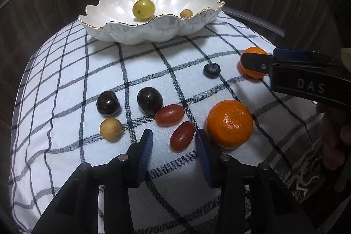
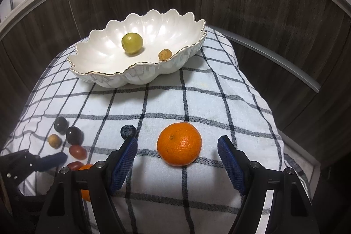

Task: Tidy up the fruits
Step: 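Grasp the mandarin with the right tool while the left tool approaches the red date, then close the left tool on the red oval date while the right tool lifts the mandarin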

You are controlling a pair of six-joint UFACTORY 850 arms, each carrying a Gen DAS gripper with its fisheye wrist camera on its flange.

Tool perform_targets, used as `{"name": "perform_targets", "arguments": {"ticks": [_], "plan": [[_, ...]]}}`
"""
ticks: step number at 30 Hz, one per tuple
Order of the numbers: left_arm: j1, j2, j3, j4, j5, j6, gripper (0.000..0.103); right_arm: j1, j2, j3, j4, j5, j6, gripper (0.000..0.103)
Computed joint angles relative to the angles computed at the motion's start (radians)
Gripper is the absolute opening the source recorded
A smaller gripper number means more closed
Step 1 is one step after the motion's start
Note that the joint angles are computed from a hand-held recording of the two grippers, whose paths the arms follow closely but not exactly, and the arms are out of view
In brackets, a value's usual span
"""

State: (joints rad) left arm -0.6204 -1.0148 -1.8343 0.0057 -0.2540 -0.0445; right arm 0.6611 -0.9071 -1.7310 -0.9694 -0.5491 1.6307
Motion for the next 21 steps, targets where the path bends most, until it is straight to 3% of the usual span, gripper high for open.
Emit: {"name": "perform_targets", "arguments": {"ticks": [7,12,21], "plan": [[0.005,0.004,0.014,-0.075,0.028,0.081,0.035,-0.006,-0.024,-0.021,-0.008,0.002,0.008,0.075],[0.005,0.003,0.013,-0.118,0.036,0.132,0.027,-0.014,-0.05,-0.05,0.082,0.006,-0.079,0.048],[0.005,0.009,0.019,-0.154,0.036,0.173,0.021,-0.015,-0.04,-0.033,0.068,0.018,-0.055,0.046]]}}
